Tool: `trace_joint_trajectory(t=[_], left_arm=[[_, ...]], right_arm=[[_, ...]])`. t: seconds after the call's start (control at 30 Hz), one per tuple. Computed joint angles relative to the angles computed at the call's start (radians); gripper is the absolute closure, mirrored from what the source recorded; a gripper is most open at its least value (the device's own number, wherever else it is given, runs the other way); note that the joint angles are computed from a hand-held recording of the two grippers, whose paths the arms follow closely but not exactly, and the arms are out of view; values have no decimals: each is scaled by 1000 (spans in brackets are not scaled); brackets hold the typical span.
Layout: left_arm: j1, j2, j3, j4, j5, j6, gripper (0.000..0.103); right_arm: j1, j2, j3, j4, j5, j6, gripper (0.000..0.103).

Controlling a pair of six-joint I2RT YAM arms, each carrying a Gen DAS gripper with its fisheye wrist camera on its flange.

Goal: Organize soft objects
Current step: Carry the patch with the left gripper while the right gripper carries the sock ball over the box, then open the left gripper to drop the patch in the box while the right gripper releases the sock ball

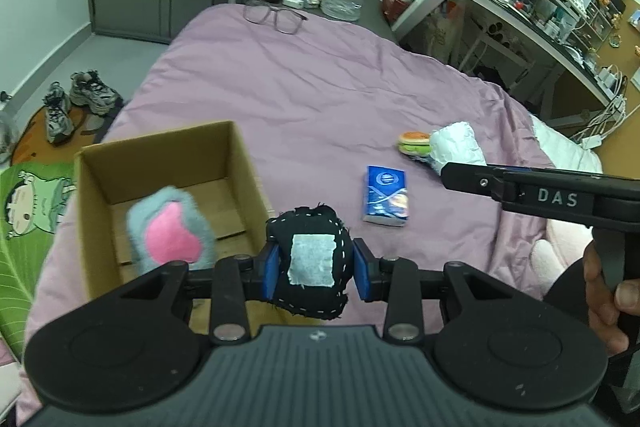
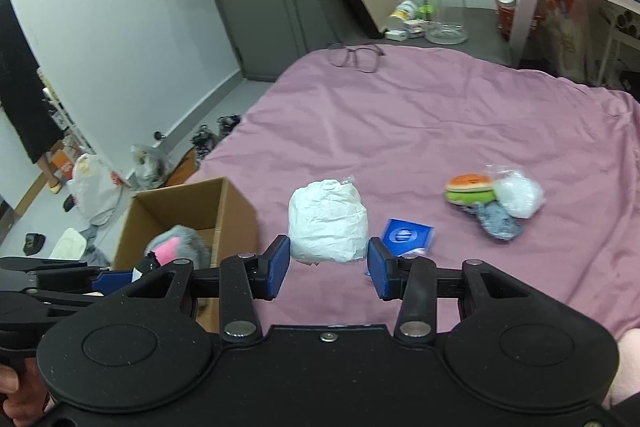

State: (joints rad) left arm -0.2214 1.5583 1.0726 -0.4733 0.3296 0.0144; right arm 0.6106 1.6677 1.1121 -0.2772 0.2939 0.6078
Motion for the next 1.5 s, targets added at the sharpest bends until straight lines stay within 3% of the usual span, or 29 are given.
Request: trace_joint_trajectory(t=[0.57, 1.13, 1.5], left_arm=[[222, -24, -34, -27, 46, 92, 66], [317, 26, -49, 1, 53, 125, 64], [323, 72, -11, -35, 49, 129, 57]], right_arm=[[110, 166, 182, 31, -9, 5, 61], [141, 280, 310, 1, -15, -4, 61], [136, 351, 385, -12, -32, -16, 61]])
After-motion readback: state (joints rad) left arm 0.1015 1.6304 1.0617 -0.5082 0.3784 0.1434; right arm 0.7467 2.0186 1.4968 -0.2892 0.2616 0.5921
